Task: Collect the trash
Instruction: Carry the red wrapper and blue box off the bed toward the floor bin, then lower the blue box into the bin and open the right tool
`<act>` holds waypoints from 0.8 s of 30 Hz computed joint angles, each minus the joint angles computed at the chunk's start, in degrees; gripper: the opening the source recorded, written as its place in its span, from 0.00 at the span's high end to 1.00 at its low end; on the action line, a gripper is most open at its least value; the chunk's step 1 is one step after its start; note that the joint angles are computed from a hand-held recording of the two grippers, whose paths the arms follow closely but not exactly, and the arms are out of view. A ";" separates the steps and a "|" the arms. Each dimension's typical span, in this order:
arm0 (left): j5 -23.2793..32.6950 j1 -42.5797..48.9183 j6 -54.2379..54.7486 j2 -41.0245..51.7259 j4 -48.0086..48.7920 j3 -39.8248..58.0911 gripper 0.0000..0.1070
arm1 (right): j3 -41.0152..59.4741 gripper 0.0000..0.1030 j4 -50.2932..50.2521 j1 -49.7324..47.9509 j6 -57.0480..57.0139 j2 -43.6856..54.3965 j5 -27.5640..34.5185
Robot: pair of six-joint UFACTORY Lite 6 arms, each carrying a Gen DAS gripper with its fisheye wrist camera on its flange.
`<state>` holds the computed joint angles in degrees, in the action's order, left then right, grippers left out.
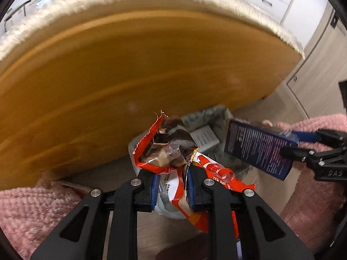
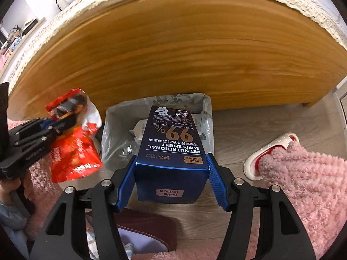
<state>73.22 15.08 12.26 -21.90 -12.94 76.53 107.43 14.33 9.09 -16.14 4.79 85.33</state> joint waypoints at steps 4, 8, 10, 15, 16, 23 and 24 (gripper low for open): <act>-1.69 -3.42 -0.85 -0.69 2.20 -2.99 0.82 | -0.86 0.41 -0.46 1.19 0.42 0.58 -0.26; -3.65 -5.34 -2.22 -1.49 4.32 -5.47 0.82 | -4.41 0.41 -1.04 2.13 0.38 0.50 -2.14; -4.08 -5.75 -2.66 -0.86 4.15 -5.75 0.82 | -5.12 0.41 -1.33 2.18 0.68 1.03 -2.40; -5.46 -5.41 -3.57 0.95 3.37 -6.67 0.82 | -6.49 0.41 -1.57 2.17 1.28 3.45 -2.04; -5.83 -5.28 -3.69 1.56 3.02 -7.12 0.82 | -6.77 0.41 -1.40 2.23 1.47 4.10 -1.76; -9.51 -7.16 -6.04 6.74 5.98 -8.04 0.82 | -4.47 0.41 -4.07 4.62 2.63 10.11 -1.42; -10.00 -7.67 -6.44 7.63 6.48 -8.21 0.82 | -3.15 0.41 -4.74 5.37 2.66 11.75 -1.19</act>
